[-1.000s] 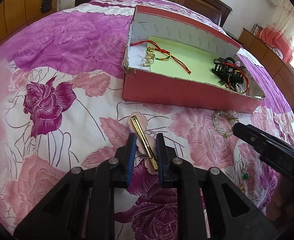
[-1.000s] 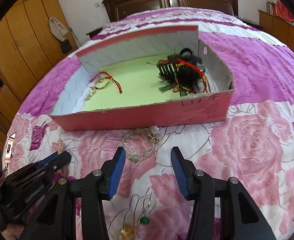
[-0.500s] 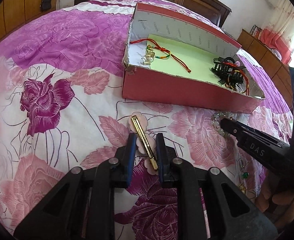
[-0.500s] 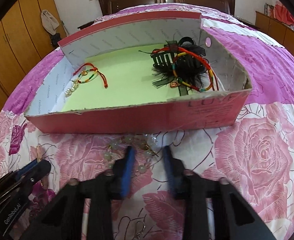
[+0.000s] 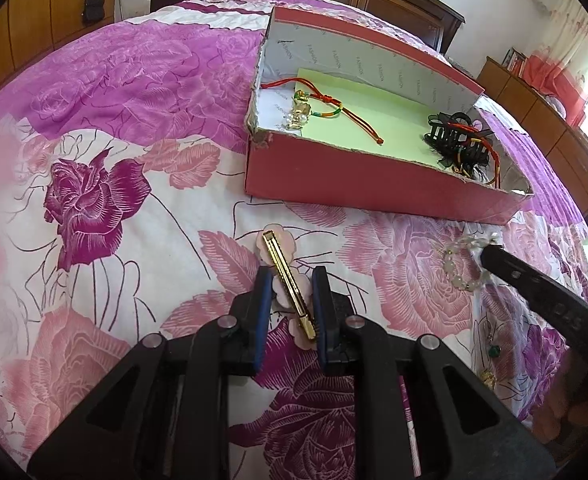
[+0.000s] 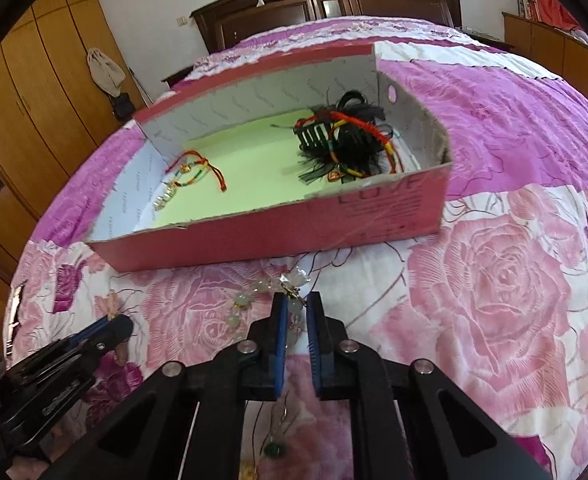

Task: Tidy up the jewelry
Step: 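Carry the hair pin and jade bracelet over into the pink box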

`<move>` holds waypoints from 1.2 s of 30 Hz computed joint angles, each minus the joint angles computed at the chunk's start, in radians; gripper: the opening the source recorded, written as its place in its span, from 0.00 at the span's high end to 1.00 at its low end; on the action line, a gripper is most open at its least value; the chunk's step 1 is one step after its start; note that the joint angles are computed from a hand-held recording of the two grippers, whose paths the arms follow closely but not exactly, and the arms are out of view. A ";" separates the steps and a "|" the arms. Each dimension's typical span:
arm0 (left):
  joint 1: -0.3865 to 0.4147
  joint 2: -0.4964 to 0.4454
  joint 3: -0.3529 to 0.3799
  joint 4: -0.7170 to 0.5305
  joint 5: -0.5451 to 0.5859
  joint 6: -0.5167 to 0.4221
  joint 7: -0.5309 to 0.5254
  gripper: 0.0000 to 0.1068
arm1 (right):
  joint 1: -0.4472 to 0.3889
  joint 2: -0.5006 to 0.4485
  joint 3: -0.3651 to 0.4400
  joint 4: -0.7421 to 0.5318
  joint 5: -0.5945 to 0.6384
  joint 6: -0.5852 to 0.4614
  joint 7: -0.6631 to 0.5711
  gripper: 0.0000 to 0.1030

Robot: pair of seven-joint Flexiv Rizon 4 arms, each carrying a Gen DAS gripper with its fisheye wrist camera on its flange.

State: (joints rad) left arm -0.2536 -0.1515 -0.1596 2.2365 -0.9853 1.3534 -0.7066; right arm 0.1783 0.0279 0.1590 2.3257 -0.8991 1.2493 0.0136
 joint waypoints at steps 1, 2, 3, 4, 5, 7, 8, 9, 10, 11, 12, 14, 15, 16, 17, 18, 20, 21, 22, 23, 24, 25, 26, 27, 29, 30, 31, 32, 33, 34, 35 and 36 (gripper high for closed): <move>0.000 0.001 0.001 0.001 0.001 0.000 -0.001 0.89 | -0.004 0.014 0.001 0.009 -0.016 0.006 0.014 0.89; 0.000 0.004 0.002 0.002 0.003 0.000 -0.004 0.89 | -0.007 0.022 0.003 0.014 -0.026 0.009 0.024 0.89; -0.001 0.007 0.003 0.003 0.005 -0.001 -0.009 0.89 | -0.010 0.032 0.006 0.019 -0.034 0.010 0.032 0.89; -0.002 0.011 0.003 0.004 0.003 -0.001 -0.008 0.89 | -0.013 0.043 0.011 0.024 -0.041 0.009 0.039 0.89; -0.003 0.015 0.004 0.006 0.002 -0.002 -0.009 0.89 | -0.015 0.053 0.016 0.029 -0.049 0.006 0.047 0.89; -0.005 0.025 0.008 0.008 0.003 -0.005 -0.011 0.89 | -0.023 0.074 0.025 0.039 -0.065 0.008 0.061 0.90; -0.008 0.029 0.009 0.010 0.001 -0.003 -0.009 0.89 | -0.026 0.079 0.029 0.041 -0.073 0.009 0.070 0.90; -0.011 0.032 0.010 0.011 -0.001 -0.001 -0.007 0.89 | -0.031 0.090 0.033 0.046 -0.084 0.011 0.082 0.90; -0.014 0.038 0.010 0.013 -0.006 0.003 0.000 0.89 | -0.035 0.100 0.037 0.051 -0.094 0.013 0.092 0.90; -0.018 0.044 0.010 0.016 -0.013 0.006 0.008 0.89 | -0.040 0.110 0.041 0.056 -0.100 0.015 0.098 0.90; -0.022 0.049 0.011 0.017 -0.017 0.008 0.013 0.89 | -0.043 0.118 0.044 0.059 -0.103 0.016 0.101 0.90; -0.032 0.061 0.013 0.021 -0.031 0.013 0.029 0.89 | -0.053 0.136 0.051 0.067 -0.117 0.020 0.111 0.90; -0.037 0.066 0.014 0.022 -0.036 0.014 0.033 0.89 | -0.057 0.144 0.055 0.070 -0.123 0.019 0.115 0.90; -0.042 0.071 0.016 0.023 -0.043 0.015 0.040 0.89 | -0.062 0.154 0.059 0.073 -0.131 0.018 0.119 0.90; -0.048 0.077 0.017 0.024 -0.049 0.016 0.047 0.89 | -0.066 0.162 0.062 0.077 -0.136 0.019 0.122 0.90; -0.053 0.083 0.019 0.025 -0.056 0.017 0.053 0.89 | -0.070 0.169 0.065 0.080 -0.142 0.020 0.126 0.90; -0.065 0.095 0.022 0.026 -0.071 0.020 0.070 0.89 | -0.079 0.184 0.071 0.086 -0.153 0.024 0.137 0.90; -0.070 0.099 0.024 0.027 -0.076 0.021 0.075 0.89 | -0.082 0.191 0.074 0.089 -0.157 0.025 0.140 0.90; -0.076 0.105 0.027 0.028 -0.082 0.022 0.082 0.89 | -0.085 0.198 0.077 0.091 -0.160 0.024 0.141 0.90; -0.081 0.110 0.029 0.028 -0.086 0.023 0.087 0.89 | -0.089 0.207 0.080 0.094 -0.165 0.023 0.144 0.90; -0.087 0.114 0.030 0.029 -0.094 0.025 0.096 0.89 | -0.092 0.214 0.084 0.096 -0.170 0.021 0.147 0.90; -0.093 0.120 0.032 0.030 -0.102 0.027 0.104 0.89 | -0.095 0.223 0.087 0.099 -0.174 0.018 0.150 0.90; -0.099 0.124 0.034 0.031 -0.110 0.029 0.112 0.89 | -0.099 0.228 0.090 0.100 -0.181 0.016 0.155 0.90; -0.105 0.130 0.035 0.032 -0.120 0.032 0.121 0.89 | -0.103 0.235 0.093 0.101 -0.190 0.015 0.160 0.90; -0.117 0.140 0.037 0.034 -0.138 0.036 0.138 0.89 | -0.111 0.247 0.098 0.103 -0.212 0.012 0.173 0.90; -0.123 0.144 0.039 0.034 -0.144 0.038 0.145 0.89 | -0.113 0.252 0.101 0.103 -0.222 0.008 0.178 0.90; -0.128 0.147 0.041 0.033 -0.151 0.038 0.153 0.89 | -0.115 0.258 0.103 0.102 -0.232 0.003 0.180 0.90; -0.134 0.151 0.041 0.032 -0.161 0.037 0.165 0.89 | -0.116 0.264 0.105 0.103 -0.240 0.000 0.181 0.90; -0.140 0.154 0.042 0.032 -0.170 0.040 0.174 0.89 | -0.118 0.268 0.105 0.103 -0.252 0.001 0.186 0.90; -0.145 0.156 0.042 0.032 -0.177 0.044 0.183 0.89 | -0.121 0.272 0.105 0.103 -0.266 0.003 0.192 0.90; -0.152 0.160 0.042 0.031 -0.189 0.048 0.197 0.89 | -0.123 0.276 0.105 0.103 -0.276 0.004 0.197 0.90; -0.158 0.162 0.042 0.030 -0.204 0.054 0.211 0.89 | -0.126 0.279 0.104 0.102 -0.291 0.005 0.205 0.90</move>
State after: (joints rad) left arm -0.4118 0.0102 -0.1176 2.2669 -1.1893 1.4070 -0.4951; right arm 0.0520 0.3069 0.2633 2.4282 -1.1903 1.2544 0.2185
